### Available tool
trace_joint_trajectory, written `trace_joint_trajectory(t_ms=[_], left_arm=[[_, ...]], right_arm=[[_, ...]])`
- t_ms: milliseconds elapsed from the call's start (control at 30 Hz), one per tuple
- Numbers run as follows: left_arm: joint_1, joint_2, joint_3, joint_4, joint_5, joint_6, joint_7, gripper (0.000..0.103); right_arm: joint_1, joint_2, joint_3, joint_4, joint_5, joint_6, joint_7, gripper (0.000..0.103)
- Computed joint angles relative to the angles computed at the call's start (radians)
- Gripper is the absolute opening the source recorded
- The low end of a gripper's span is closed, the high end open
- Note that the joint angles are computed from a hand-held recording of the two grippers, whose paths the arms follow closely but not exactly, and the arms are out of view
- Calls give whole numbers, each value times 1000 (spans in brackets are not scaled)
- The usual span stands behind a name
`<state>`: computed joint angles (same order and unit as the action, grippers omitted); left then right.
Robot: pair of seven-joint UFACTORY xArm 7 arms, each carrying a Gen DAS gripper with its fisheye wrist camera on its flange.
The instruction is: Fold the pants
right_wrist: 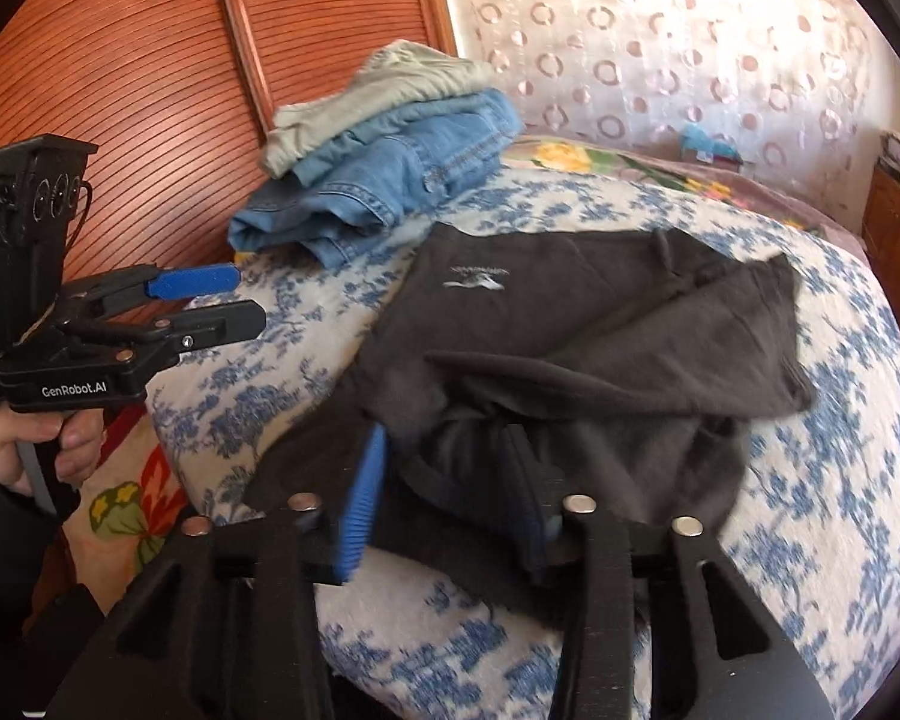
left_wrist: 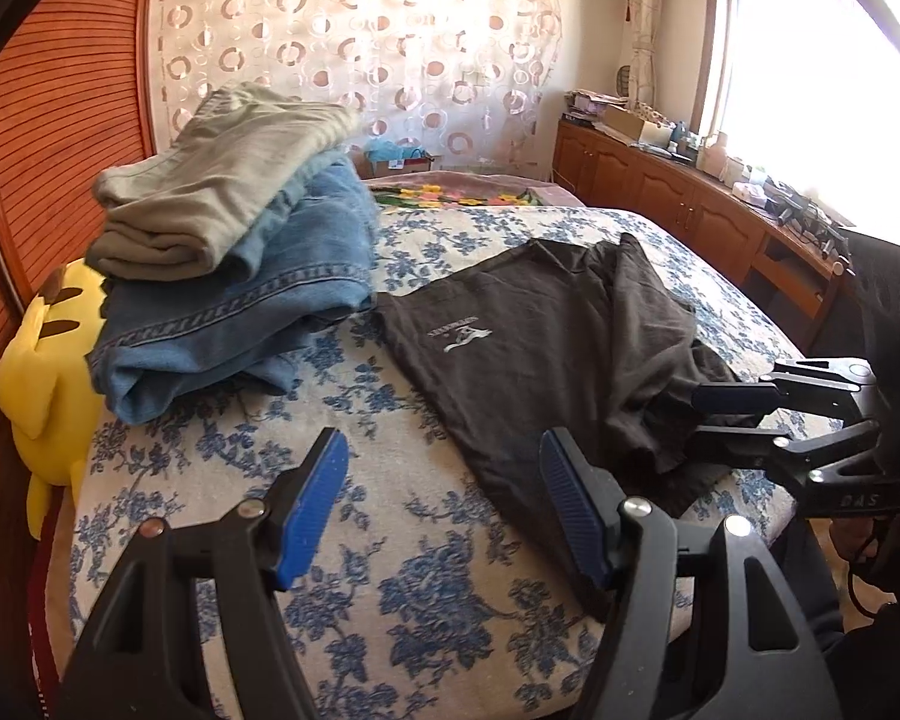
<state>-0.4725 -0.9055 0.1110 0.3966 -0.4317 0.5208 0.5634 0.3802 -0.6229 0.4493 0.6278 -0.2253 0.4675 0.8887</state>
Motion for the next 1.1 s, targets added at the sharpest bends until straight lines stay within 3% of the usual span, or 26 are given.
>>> trace_joint_trajectory(t_ms=[433, 767, 1000, 1100], left_arm=[[-116, 59, -48, 12, -45, -26, -20, 66], [-174, 122, -63, 30, -85, -10, -6, 39], [-183, 123, -81, 25, -100, 15, 8, 35], [-189, 114, -80, 21, -111, 9, 14, 25]], right_arm=[[-18, -285, -22, -147, 12, 179, 26, 42], [-94, -364, -67, -220, -4, 210, -21, 42], [-141, -358, -73, -227, -26, 221, -56, 42], [-139, -364, -84, -240, -16, 202, -58, 42]])
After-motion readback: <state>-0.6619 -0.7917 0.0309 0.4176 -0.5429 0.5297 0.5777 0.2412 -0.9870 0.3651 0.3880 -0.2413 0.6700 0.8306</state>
